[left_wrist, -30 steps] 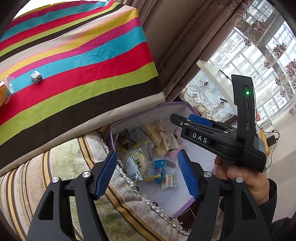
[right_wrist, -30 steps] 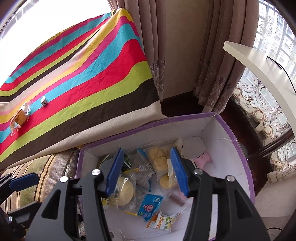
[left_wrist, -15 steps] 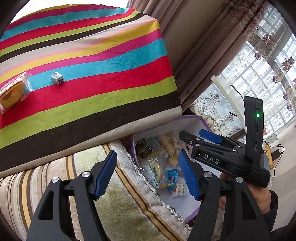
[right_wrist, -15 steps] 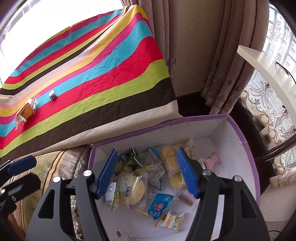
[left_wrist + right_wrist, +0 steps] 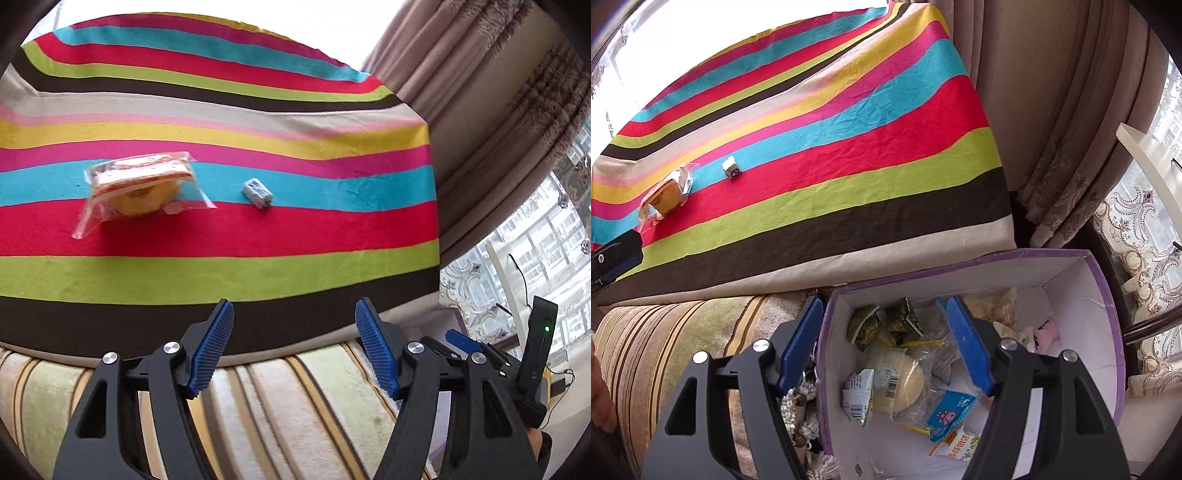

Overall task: Organize snacks
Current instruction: 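Move both grippers back over the last snacks on the table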

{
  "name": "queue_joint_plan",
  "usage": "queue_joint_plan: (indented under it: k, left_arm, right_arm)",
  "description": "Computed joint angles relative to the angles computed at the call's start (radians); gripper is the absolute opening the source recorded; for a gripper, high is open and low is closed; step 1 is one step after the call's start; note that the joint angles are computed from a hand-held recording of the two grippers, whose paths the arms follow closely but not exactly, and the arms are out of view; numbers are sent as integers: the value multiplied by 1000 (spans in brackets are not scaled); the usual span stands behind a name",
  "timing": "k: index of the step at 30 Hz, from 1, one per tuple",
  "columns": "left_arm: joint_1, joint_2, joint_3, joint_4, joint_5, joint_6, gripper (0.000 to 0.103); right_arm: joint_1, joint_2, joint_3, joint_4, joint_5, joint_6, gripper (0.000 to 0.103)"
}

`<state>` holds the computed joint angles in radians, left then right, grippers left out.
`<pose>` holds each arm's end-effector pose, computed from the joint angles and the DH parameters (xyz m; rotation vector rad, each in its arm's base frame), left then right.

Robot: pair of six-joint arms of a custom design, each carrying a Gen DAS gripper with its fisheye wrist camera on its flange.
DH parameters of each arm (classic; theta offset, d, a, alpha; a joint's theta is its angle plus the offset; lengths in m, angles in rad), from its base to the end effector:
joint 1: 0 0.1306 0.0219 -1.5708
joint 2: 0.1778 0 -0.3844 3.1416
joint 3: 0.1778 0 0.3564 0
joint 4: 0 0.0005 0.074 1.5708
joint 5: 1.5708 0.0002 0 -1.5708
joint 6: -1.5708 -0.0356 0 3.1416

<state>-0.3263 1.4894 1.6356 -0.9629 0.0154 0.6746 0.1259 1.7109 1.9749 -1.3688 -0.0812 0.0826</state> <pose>0.4604 -0.1569 0.4851 -0.4161 2.4085 -0.4809 0.5306 0.0696 0.4908 -0.3040 2.6577 0.1224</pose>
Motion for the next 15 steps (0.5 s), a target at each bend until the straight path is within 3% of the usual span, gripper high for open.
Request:
queue_joint_plan:
  k: [4,8,12,15]
  left_arm:
    - [63,-28,-17,7,-31,-37,69]
    - [133,-26,10,1,-66,-131,80]
    - [185,14,65,-23,-69,-264,86]
    - [202,70,125,-64,-81,-430,91]
  right_arm:
    - [26,16,28,-13,-5,4,70]
    - [53,40,67,-24,-5,1,74]
    - [78,69,105,-36,-11,1,74]
    - [100,92,136,-42,-7,-1,75]
